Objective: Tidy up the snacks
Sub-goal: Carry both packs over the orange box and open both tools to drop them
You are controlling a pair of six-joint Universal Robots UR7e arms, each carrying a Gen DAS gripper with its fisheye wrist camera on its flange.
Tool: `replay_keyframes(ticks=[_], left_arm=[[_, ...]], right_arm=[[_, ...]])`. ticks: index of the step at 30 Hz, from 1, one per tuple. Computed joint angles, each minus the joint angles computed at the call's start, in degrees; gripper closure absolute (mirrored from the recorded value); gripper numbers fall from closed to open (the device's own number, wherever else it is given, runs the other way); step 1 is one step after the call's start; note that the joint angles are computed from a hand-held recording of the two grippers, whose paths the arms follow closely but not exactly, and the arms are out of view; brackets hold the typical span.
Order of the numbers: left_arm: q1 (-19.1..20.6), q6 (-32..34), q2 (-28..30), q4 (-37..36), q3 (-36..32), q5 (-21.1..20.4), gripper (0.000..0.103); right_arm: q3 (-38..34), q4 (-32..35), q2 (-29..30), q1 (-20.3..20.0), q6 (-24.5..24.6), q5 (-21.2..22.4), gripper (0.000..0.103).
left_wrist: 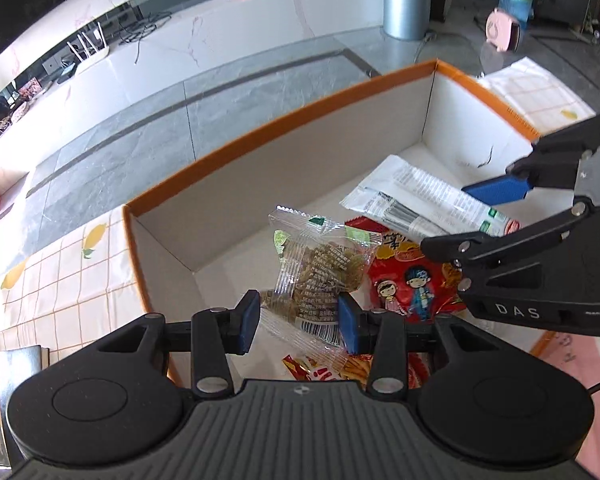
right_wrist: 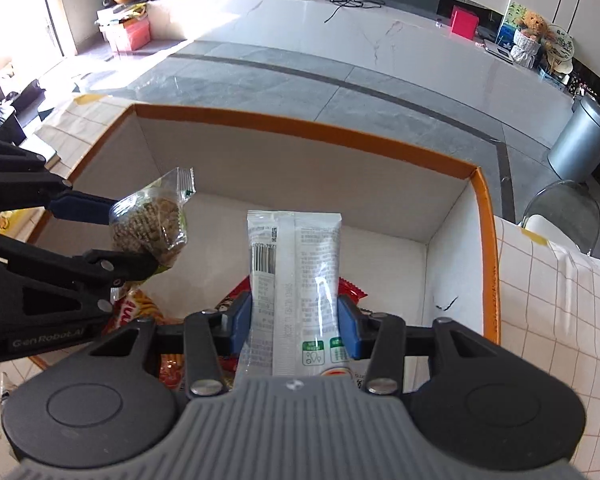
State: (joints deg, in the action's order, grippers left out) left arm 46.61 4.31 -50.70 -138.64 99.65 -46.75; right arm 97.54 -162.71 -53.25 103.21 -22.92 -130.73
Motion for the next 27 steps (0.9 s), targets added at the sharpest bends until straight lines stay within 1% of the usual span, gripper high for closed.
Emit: replay_keyframes(ticks=[4,10,15,18,24,26,27], left_arm=[[0.3,1.0,1.7,2.1,-1.5,1.4,0.056],[0.1,0.4,3.3,5.7,-3.0,3.1,0.056],[0.2,-1.0,4.1,8.5,-3.9,3.9,0.056],[0.4,-1.3,3.9,8.1,-3.6,3.6,0.056],[1.1,-3.0,4.2,9.8,-5.0,3.9,0.055],[1.2,-3.7,4.1,9.8,-5.2,4.1,0.054],[1.1,-4.2,4.1,9.7,-5.1,4.3,0.051]], right_arm=[[-2.2,2.1,1.9,-0.5,-0.9,-2.3,0.06],[-4.6,4.0,4.1,-0.9,-2.0,-5.7,0.06],[-5.0,5.5,3.9,-1.2,-0.3,-5.4,0.059],[-5.3,5.7,4.2,-1.3,-0.3,-5.5,0.059],[-5.3,5.1,4.4,-1.1,-0.4,-6.0,0.058],[-5.1,4.9,4.2,-1.2,-0.5,-5.5,0.055],[-5.0,4.7,4.2,-1.2,-0.5,-5.5,0.054]])
